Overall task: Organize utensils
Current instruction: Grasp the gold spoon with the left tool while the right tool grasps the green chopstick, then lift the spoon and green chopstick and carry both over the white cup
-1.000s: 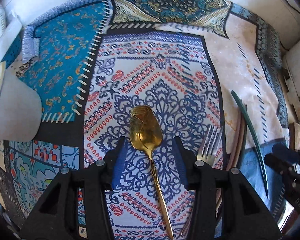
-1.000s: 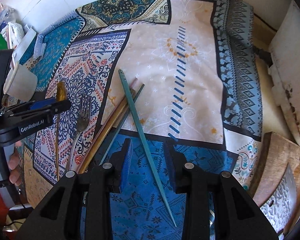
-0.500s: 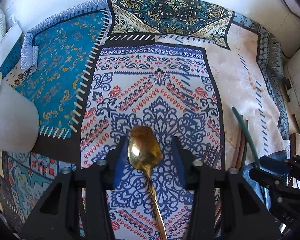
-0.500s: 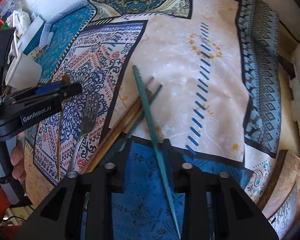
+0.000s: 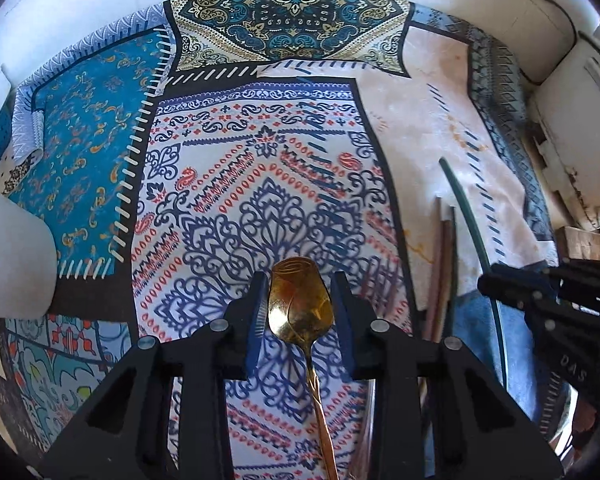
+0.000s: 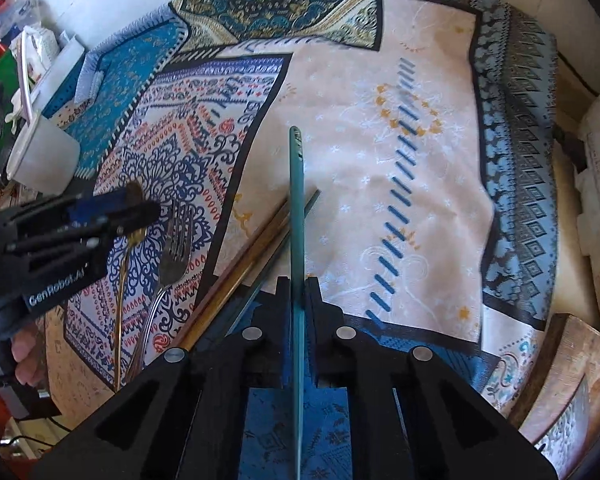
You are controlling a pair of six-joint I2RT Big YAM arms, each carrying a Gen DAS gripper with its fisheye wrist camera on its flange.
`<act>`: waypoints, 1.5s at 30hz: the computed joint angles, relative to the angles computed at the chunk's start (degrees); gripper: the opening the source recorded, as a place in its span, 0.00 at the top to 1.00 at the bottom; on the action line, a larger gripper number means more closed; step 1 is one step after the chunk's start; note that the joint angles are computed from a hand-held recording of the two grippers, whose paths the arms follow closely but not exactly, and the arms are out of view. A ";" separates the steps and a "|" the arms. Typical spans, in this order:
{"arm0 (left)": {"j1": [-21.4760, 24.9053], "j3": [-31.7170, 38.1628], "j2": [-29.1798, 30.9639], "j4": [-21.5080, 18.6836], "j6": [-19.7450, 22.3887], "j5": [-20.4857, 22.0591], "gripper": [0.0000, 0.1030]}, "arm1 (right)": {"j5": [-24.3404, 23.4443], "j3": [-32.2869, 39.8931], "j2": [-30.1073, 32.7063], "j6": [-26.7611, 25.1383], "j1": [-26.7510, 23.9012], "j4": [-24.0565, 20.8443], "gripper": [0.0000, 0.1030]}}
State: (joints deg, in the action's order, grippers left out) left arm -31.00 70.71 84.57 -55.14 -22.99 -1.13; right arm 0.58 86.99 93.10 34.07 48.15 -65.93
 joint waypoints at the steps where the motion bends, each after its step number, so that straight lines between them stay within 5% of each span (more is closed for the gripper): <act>1: -0.01 0.10 -0.18 0.03 0.02 0.18 0.70 | 0.12 -0.34 -0.49 -0.05 -0.17 0.11 0.94; 13: -1.10 -2.03 -8.51 1.34 -1.07 0.23 0.70 | 4.30 -0.60 -4.85 3.70 0.49 1.45 0.94; 32: -4.33 -2.06 -19.39 0.20 1.71 -5.78 0.71 | 14.60 3.20 -8.82 7.07 4.97 3.16 0.94; 45: -0.94 -1.57 -25.30 2.03 3.54 -6.08 0.71 | 20.55 11.17 -6.04 6.09 7.61 3.75 0.94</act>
State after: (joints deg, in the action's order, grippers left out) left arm -31.94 69.14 59.27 -53.11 -19.45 -7.20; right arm 21.12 98.15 87.05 40.16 55.76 -62.18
